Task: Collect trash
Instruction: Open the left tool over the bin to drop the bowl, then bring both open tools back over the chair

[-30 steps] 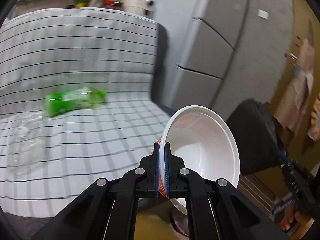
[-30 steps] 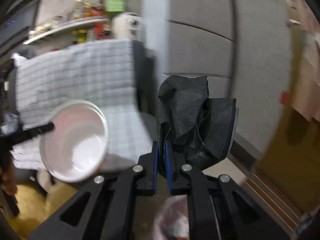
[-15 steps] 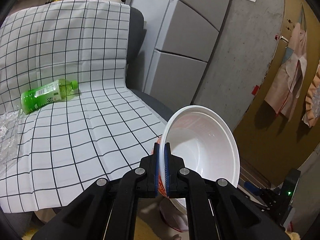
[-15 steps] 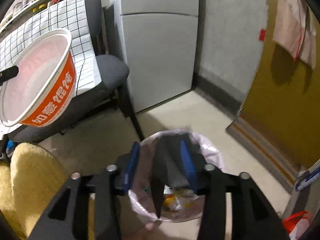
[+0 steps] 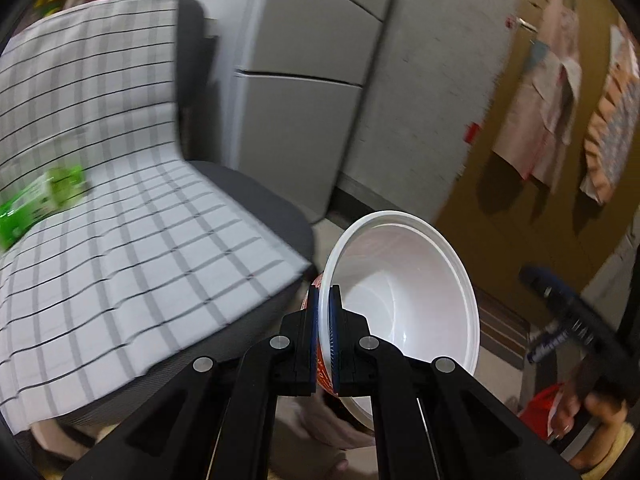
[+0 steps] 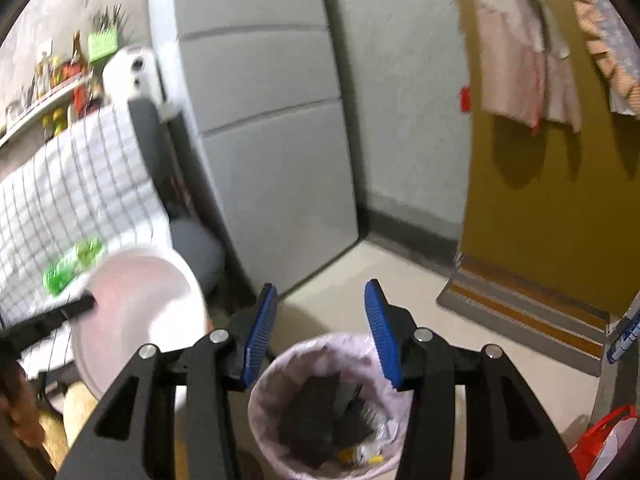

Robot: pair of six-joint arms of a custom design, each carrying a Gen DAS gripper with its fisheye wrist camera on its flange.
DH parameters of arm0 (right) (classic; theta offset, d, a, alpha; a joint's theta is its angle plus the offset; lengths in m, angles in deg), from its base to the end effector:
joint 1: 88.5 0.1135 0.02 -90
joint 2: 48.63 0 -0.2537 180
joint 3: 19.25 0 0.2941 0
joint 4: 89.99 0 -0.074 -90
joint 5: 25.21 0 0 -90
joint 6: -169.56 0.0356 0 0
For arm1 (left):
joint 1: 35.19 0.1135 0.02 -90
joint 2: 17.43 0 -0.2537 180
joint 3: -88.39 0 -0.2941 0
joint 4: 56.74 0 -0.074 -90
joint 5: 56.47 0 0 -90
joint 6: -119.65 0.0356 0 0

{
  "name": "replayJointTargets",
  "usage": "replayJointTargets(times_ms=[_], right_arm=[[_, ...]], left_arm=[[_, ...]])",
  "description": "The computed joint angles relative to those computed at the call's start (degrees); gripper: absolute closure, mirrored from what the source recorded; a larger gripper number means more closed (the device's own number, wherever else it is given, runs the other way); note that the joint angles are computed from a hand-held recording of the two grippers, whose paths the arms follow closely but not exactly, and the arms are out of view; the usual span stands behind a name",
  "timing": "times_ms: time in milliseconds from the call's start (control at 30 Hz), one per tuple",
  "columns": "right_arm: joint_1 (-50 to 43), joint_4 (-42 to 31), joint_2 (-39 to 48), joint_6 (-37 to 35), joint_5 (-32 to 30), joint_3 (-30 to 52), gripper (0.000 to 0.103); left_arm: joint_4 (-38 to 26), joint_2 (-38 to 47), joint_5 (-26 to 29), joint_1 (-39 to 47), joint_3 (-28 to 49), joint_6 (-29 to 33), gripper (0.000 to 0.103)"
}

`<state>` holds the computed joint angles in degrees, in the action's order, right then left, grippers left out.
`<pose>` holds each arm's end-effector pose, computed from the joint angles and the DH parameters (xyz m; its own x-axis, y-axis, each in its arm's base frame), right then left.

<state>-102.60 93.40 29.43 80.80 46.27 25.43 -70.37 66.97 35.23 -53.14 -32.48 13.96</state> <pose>0.2999 -0.0637 0.1460 -0.4855 0.1431 -0.8625 -0.0253 0.9838 0.1775 0.3293 -0.1078 0.1716 -0.6644 -0.0689 -0.7442 0.1562 0.9610 -0.2284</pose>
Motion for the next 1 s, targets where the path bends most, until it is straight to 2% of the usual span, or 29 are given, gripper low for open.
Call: replayJointTargets(times_ms=[133, 200, 233, 267, 300, 500, 667, 1000], right_arm=[[-3.4, 1.4, -0.5, 0.3, -0.9, 0.7, 0.056], [-4.6, 1.7, -0.2, 0.4, -1.2, 1.0, 0.056], [-5.1, 1.7, 0.3, 0.4, -1.5, 1.3, 0.056], [-5.2, 1.7, 1.1, 0.5, -1.6, 1.6, 0.056], [-5.3, 1.4, 1.6, 0.4, -1.9, 2.0, 0.056], [-2.2, 0.6, 4.7, -1.1, -1.3, 2.8, 0.056], [2.7, -0.5, 3.5, -2.2, 0.1, 2.4, 0.056], [16.1, -3.1, -2.6, -2.1, 2.6, 1.9, 0.056]], left_arm=[[-0.3, 7.3, 2.4, -3.1, 6.1, -0.1, 0.097], [-1.7, 11.6, 3.9, -4.1, 10.0, 0.3, 0.093], [-3.1, 14.1, 4.3, -4.4, 12.3, 0.6, 0.075], [-4.4, 16.0, 3.8, -4.7, 14.1, 0.7, 0.053], [-4.2, 17.2, 2.6, -4.9, 14.5, 0.6, 0.048], [-2.5, 14.8, -0.4, -2.6, 10.2, 1.1, 0.048], [-2.3, 9.6, -0.7, 1.3, 5.6, 0.4, 0.048], [-4.5, -8.6, -3.0, 9.8, -7.0, 2.2, 0.048]])
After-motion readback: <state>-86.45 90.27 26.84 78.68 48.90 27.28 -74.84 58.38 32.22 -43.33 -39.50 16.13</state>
